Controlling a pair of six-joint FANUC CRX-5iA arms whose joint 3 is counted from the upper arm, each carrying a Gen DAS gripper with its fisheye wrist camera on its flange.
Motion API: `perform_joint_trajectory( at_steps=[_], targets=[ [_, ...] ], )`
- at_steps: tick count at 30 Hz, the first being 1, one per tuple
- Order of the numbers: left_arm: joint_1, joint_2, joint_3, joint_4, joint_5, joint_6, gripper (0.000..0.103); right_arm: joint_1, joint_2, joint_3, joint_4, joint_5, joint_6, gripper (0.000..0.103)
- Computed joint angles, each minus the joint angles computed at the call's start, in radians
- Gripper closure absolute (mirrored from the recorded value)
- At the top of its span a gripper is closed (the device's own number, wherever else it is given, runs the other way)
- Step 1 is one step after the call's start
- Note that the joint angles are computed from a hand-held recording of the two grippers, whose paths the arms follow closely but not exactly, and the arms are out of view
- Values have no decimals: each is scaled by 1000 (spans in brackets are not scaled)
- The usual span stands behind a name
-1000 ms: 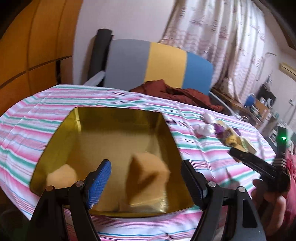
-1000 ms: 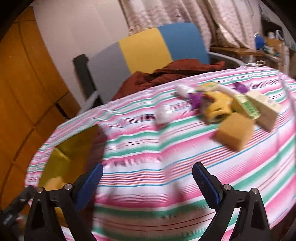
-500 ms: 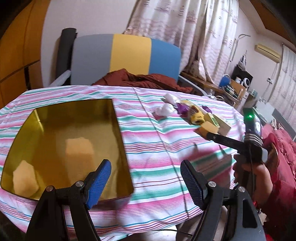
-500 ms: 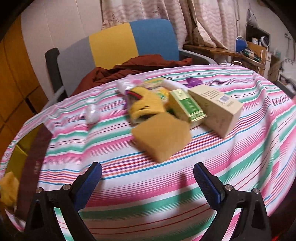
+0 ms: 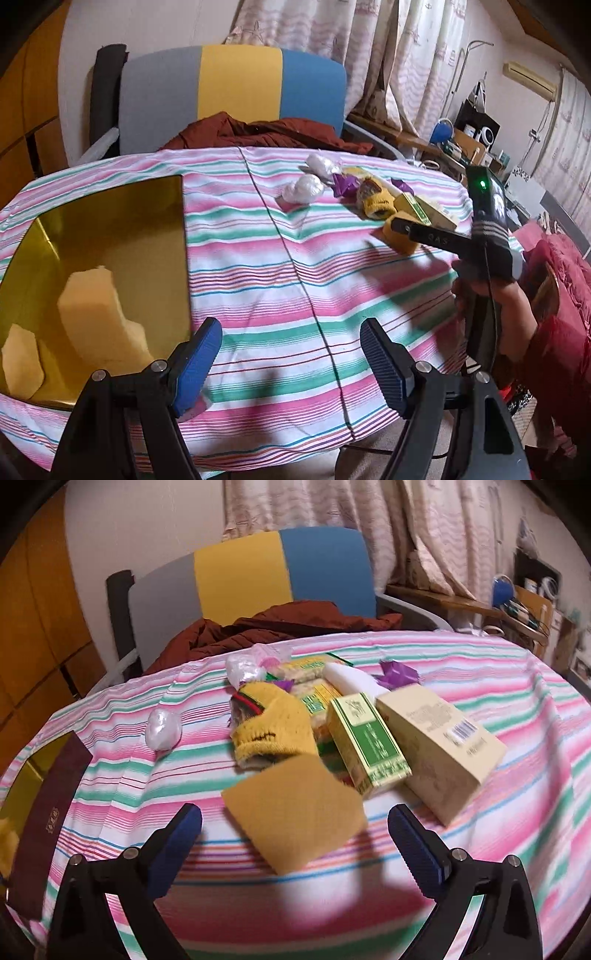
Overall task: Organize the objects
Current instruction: 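Move the right tool to the flat square sponge and grasp it, then grasp the yellow knitted pouch with the left tool while the right tool holds the sponge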
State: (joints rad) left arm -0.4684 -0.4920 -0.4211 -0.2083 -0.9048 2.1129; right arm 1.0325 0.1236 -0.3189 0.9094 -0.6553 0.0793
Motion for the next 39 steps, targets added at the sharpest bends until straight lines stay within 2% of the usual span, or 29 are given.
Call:
perform_joint_trajectory(
  at_steps=[6,10,11,14,17,23,29,33,39],
  targets=[
    [-5,52,19,19,0,-18,24,-17,25,11,-4,52,103,4],
    [4,86,30,42,9,-36,24,-24,38,25,-67,50,113,19],
    [7,97,35,49,12,-43,24,-29,33,15,-63,60,87,24],
    [10,136,60,55,17,-53,24,-52,3,-39,-14,129,-7,28],
    [8,179,92,53,24,-62,24,-55,-12,-74,52,145,-72,30],
    [12,278,177,53,47,-59,24,-45,-24,-122,207,72,-281,31],
    [24,410,275,113,70,-125,24,-29,-35,-149,253,-43,-467,31],
    [39,497,327,190,105,-210,24,-46,-43,-168,288,-14,-520,31],
    [64,614,407,268,155,-222,24,-58,-46,-178,315,11,-551,30]
  ],
)
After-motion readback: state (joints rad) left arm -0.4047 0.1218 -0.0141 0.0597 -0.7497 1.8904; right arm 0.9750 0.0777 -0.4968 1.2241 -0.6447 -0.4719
